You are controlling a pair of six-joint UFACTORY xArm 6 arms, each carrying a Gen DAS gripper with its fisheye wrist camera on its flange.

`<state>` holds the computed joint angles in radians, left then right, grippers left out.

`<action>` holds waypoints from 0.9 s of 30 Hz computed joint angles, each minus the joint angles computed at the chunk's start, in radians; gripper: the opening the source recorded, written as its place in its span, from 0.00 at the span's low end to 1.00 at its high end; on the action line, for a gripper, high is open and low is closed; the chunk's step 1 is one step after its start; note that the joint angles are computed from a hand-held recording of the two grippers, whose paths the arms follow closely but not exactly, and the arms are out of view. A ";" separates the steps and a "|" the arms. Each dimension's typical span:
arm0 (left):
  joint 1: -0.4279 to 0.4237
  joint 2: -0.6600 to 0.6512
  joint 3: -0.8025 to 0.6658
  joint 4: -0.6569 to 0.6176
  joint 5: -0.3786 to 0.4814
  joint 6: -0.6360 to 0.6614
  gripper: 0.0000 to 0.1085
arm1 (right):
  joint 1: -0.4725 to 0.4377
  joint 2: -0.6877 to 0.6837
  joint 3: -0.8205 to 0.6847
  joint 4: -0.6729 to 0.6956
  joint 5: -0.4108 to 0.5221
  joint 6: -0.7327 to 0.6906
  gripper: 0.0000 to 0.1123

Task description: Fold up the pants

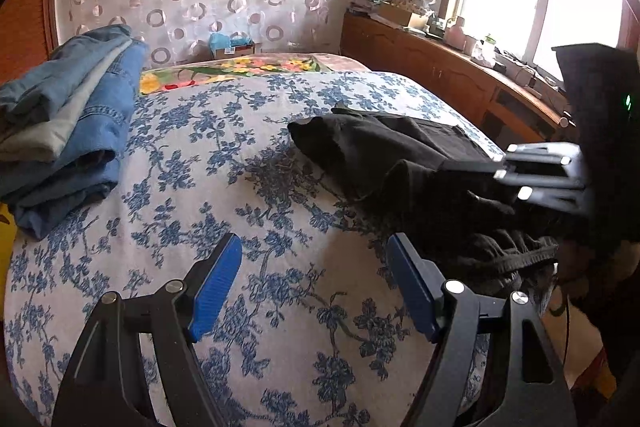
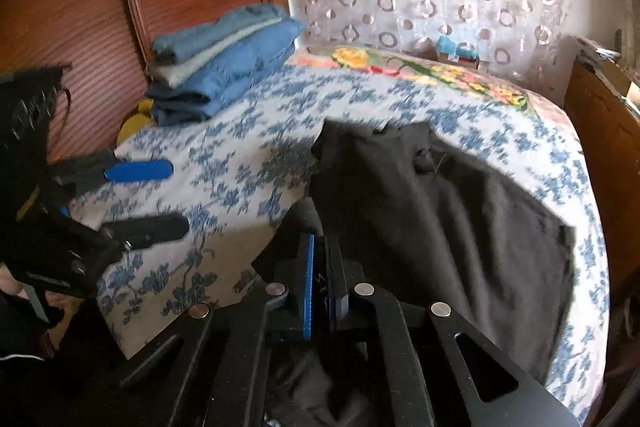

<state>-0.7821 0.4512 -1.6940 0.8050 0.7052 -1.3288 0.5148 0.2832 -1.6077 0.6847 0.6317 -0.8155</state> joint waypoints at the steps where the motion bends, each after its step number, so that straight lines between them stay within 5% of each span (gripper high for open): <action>1: 0.003 0.011 -0.015 -0.008 -0.003 0.013 0.70 | -0.007 -0.001 -0.006 0.005 -0.005 0.001 0.04; 12: 0.017 0.139 -0.199 -0.090 0.002 0.147 0.70 | -0.064 0.000 -0.033 0.019 0.013 -0.002 0.03; 14: 0.016 0.136 -0.196 -0.089 0.005 0.142 0.70 | -0.057 0.003 -0.038 0.017 0.034 -0.003 0.04; 19: 0.011 0.095 -0.140 -0.066 0.005 0.103 0.70 | -0.037 0.031 -0.078 0.021 0.102 -0.021 0.23; 27: 0.016 0.028 -0.044 -0.028 -0.005 0.034 0.70 | -0.009 0.084 -0.143 -0.058 0.177 0.005 0.26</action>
